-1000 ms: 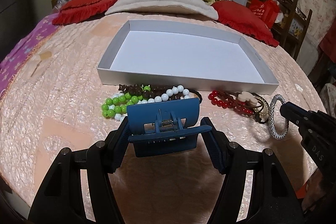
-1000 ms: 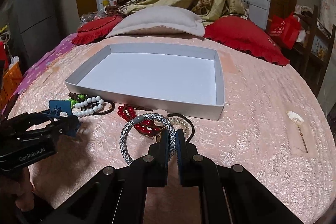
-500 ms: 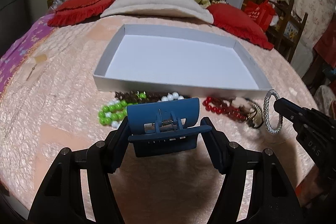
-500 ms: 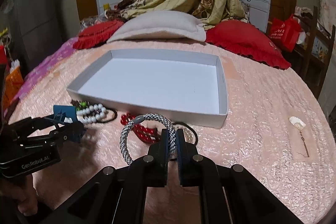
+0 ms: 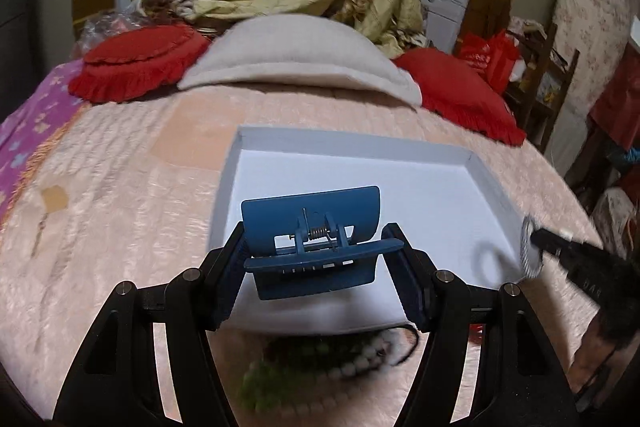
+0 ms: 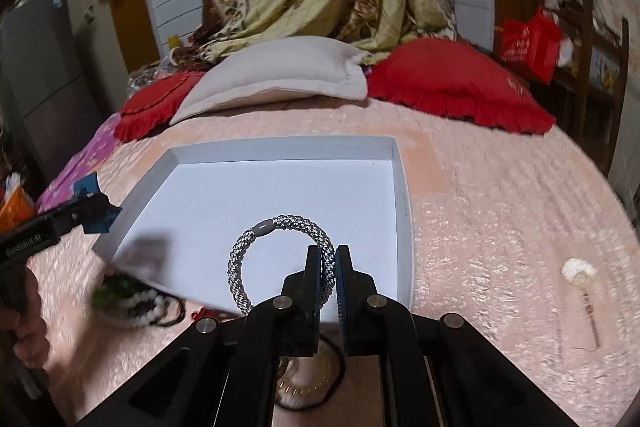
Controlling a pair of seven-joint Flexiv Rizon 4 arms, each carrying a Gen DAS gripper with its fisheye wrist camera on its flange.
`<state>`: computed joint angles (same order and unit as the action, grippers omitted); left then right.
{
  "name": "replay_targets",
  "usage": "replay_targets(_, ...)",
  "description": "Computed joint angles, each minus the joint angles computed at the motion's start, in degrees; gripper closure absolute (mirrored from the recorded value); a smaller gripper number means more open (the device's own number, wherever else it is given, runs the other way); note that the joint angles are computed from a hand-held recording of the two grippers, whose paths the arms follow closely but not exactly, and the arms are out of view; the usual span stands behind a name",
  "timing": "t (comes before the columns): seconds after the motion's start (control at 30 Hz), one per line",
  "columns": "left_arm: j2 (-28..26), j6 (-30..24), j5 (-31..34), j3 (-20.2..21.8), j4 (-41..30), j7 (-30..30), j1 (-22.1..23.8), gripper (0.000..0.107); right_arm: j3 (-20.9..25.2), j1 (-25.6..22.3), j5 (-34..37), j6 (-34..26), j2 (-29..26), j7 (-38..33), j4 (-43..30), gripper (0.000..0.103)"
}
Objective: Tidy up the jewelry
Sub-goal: 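Place the claw clip and bangle into the white tray, opening both tools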
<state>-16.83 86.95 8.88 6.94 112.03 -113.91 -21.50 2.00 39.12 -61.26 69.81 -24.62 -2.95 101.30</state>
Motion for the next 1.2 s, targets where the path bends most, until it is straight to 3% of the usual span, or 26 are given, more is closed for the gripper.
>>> replay_targets(0.07,-1.52,-3.36,0.33,0.61,-2.21,-0.34,-0.59,0.041,0.47,-0.46,2.11,-0.59,-1.33,-1.89,-1.31,0.097)
replay_targets(0.1,-2.09,-2.74,-0.48,-0.88,-2.43,0.8,0.73,0.041,0.51,-0.81,3.29,0.02,-2.09,-2.4,-1.92,0.097)
replay_targets(0.2,-3.25,-4.11,0.42,0.18,-4.31,0.57,-0.02,0.041,0.32,-1.37,7.29,1.66,-3.76,-3.29,-3.12,0.097)
replay_targets(0.4,-4.66,-8.5,-0.03,-0.22,-6.03,-0.29,0.44,0.041,0.85,-0.31,15.17,-3.3,-5.71,-8.52,-5.66,0.097)
replay_targets(0.8,-4.26,-12.64,3.19,-0.65,-6.48,-2.87,1.53,0.037,-0.57,1.06,16.63,-3.42,-5.61,-9.66,-5.13,0.095)
replay_targets(0.97,-3.6,-12.18,2.01,-2.27,-5.58,-1.84,2.97,0.034,-1.05,1.27,16.26,-1.27,-5.31,-9.4,-4.49,0.083)
replay_targets(1.03,-3.21,-10.63,1.03,-3.13,-4.72,-0.77,3.76,0.028,-2.11,2.07,14.73,-1.33,-4.94,-8.27,-4.24,0.067)
replay_targets(1.2,-1.41,-7.36,-3.85,-5.94,-1.58,3.87,6.45,0.027,-4.12,2.79,9.23,0.52,-3.62,-3.03,-2.84,0.065)
